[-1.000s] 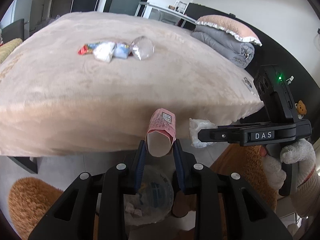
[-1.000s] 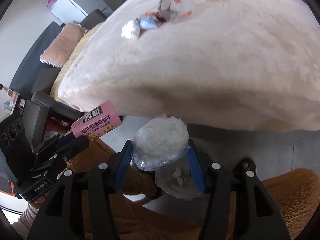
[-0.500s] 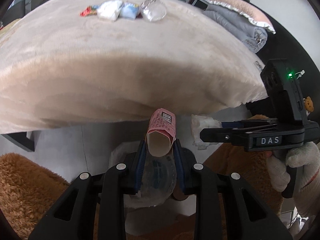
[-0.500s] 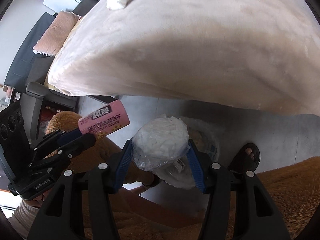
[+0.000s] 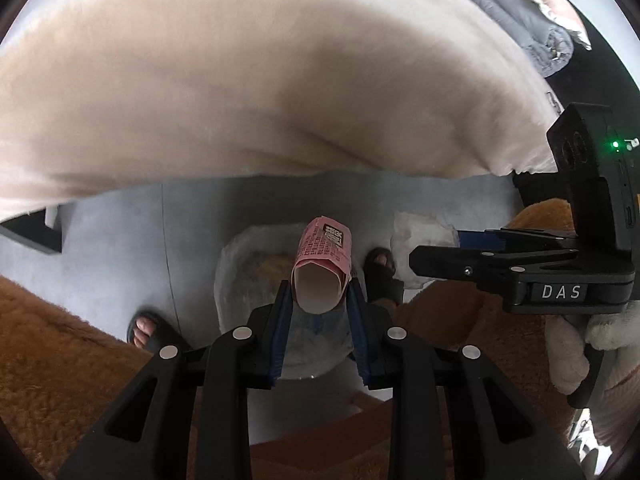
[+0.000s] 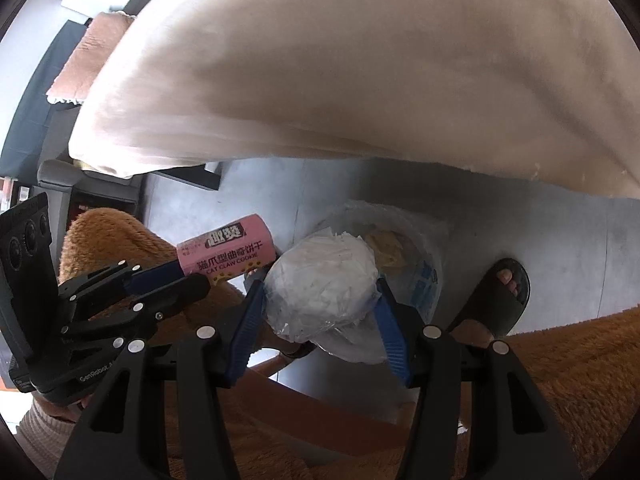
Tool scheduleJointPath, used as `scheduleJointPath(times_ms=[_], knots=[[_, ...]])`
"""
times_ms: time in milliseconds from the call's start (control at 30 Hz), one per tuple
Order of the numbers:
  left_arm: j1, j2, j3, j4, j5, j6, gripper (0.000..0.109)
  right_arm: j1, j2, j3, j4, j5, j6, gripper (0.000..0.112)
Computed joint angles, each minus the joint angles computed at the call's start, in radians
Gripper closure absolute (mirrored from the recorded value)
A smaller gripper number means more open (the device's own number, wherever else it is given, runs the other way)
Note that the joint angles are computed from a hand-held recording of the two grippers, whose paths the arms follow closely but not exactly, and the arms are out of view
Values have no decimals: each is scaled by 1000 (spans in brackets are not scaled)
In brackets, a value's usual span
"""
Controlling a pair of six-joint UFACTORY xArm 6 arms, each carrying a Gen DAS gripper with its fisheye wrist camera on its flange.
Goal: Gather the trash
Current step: 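Carry the pink cup and clear plastic bag down over the floor bin, then open both tools to drop the cup and bag into the bin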
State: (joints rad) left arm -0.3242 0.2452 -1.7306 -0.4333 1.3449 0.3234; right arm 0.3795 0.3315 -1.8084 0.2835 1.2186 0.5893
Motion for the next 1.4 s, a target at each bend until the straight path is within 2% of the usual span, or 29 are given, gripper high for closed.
scheduleJointPath(times_ms=[567,600,633,667,700,1400], knots=[[-27,123,-84,75,167,-100,81,-10,43,47,93,13,-5,56],[-27,139,-101,78,196,-106,79,-12,41,55,105,12,-3,54],[-29,151,-119,83,215,-113,69,-14,36,62,109,11,3,52],[-30,155,-121,88,214,-120,59,-14,34,65,106,10,10,51],[-28,153,-116,86,209,-125,57,-15,31,66,101,11,17,50],[-15,80,-114,69,156,-123,57,-8,-35,35,22,-1,64,48]])
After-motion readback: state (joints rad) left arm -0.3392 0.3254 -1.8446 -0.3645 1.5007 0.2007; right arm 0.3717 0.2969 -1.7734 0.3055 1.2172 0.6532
